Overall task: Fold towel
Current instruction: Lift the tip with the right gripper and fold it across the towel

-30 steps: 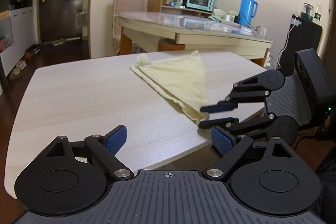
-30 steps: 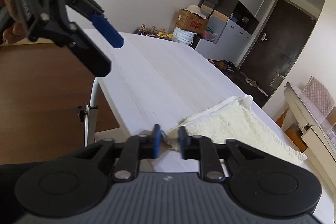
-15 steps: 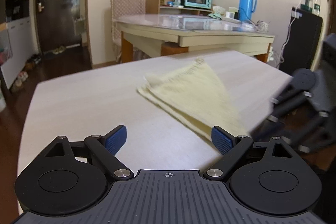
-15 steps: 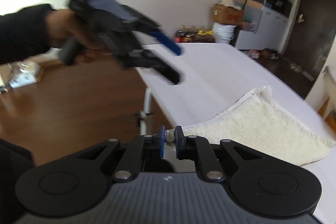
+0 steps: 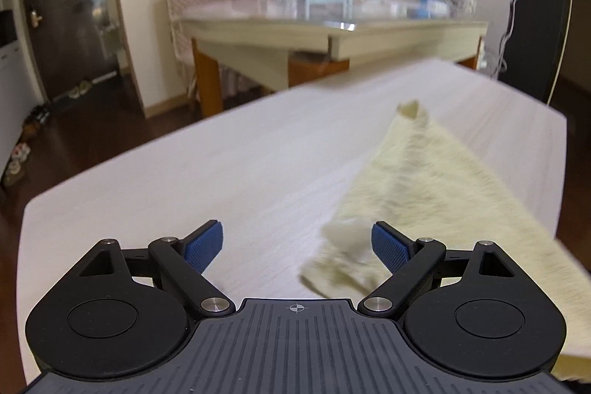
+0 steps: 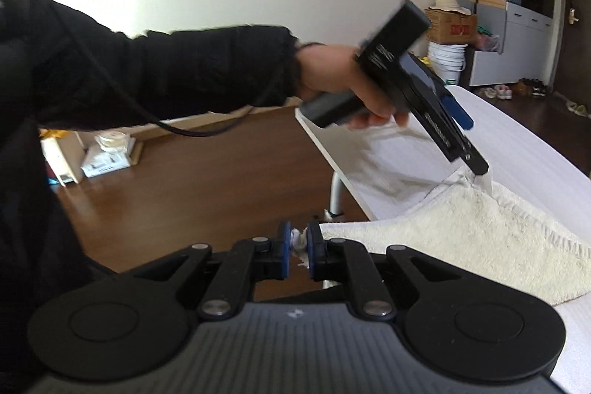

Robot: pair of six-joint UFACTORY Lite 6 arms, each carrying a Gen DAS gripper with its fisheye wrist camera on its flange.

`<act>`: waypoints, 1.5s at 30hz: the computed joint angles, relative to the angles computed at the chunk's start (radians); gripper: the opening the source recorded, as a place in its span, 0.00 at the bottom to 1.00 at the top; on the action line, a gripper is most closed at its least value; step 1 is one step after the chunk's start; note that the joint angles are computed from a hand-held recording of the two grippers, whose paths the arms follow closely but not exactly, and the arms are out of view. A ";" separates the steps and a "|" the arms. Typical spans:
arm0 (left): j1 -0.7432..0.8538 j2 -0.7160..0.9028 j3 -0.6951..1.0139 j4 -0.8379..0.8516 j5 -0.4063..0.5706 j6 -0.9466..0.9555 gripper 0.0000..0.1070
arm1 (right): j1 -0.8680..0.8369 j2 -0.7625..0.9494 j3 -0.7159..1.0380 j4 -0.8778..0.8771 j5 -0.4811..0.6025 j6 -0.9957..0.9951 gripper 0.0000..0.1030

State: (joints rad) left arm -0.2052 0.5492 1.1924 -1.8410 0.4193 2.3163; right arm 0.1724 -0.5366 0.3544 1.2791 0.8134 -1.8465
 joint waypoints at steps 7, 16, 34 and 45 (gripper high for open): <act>0.029 0.043 0.056 0.192 0.003 -0.168 0.86 | -0.144 0.079 0.089 -0.019 0.164 -0.005 0.10; 0.034 0.102 0.167 0.436 0.026 -0.421 0.88 | -0.470 0.555 0.608 0.011 0.418 0.098 0.10; 0.035 0.091 0.190 0.410 0.045 -0.420 0.86 | -0.590 1.488 1.487 -0.062 0.407 0.594 0.10; 0.016 0.115 0.200 0.435 0.011 -0.419 0.86 | -0.612 1.548 1.455 -0.001 0.424 0.583 0.45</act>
State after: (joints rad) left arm -0.1890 0.6647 1.3925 -1.4061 0.4308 1.8970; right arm -0.4395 1.0116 1.8090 1.2784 1.2375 -1.2634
